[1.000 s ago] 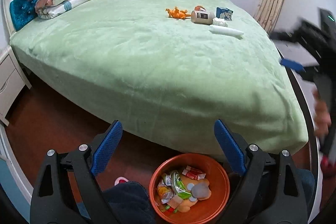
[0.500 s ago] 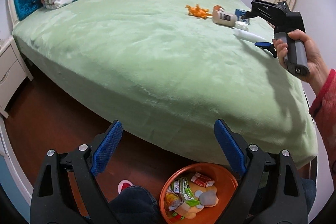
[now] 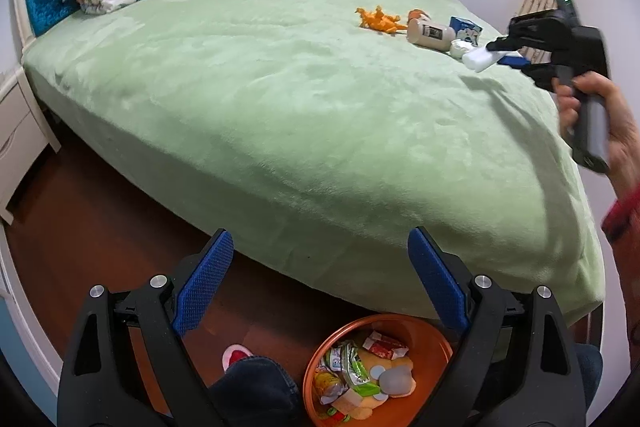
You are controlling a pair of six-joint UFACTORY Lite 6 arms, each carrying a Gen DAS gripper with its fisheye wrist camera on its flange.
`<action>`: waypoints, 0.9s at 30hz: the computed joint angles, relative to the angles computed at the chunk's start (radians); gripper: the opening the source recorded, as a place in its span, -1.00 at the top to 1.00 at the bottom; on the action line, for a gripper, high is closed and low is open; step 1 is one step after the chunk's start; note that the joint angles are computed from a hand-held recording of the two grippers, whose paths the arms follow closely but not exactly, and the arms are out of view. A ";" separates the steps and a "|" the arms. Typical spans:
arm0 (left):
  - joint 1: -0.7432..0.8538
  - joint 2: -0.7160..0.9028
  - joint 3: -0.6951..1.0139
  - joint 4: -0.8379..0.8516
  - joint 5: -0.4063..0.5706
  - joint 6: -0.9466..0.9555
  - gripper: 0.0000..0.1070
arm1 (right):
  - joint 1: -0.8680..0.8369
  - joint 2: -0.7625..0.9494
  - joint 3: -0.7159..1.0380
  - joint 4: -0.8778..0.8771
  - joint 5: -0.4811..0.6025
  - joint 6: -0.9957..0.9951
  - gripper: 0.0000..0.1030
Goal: Collect trash
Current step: 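Grasp the white foam tube with the right gripper and lift it, then grasp the white bottle with the left gripper while the right gripper holds the tube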
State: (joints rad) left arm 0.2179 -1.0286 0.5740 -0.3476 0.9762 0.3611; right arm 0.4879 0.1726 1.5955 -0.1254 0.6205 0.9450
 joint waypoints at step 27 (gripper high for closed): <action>-0.701 1.671 1.639 0.668 -0.024 -0.227 -0.63 | 1.061 -0.714 -0.663 -0.696 0.374 0.811 0.56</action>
State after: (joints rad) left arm -0.4832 0.6424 2.2126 0.3209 0.9526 0.1345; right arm 1.5494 -0.5411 0.9326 -0.8218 0.9943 1.7555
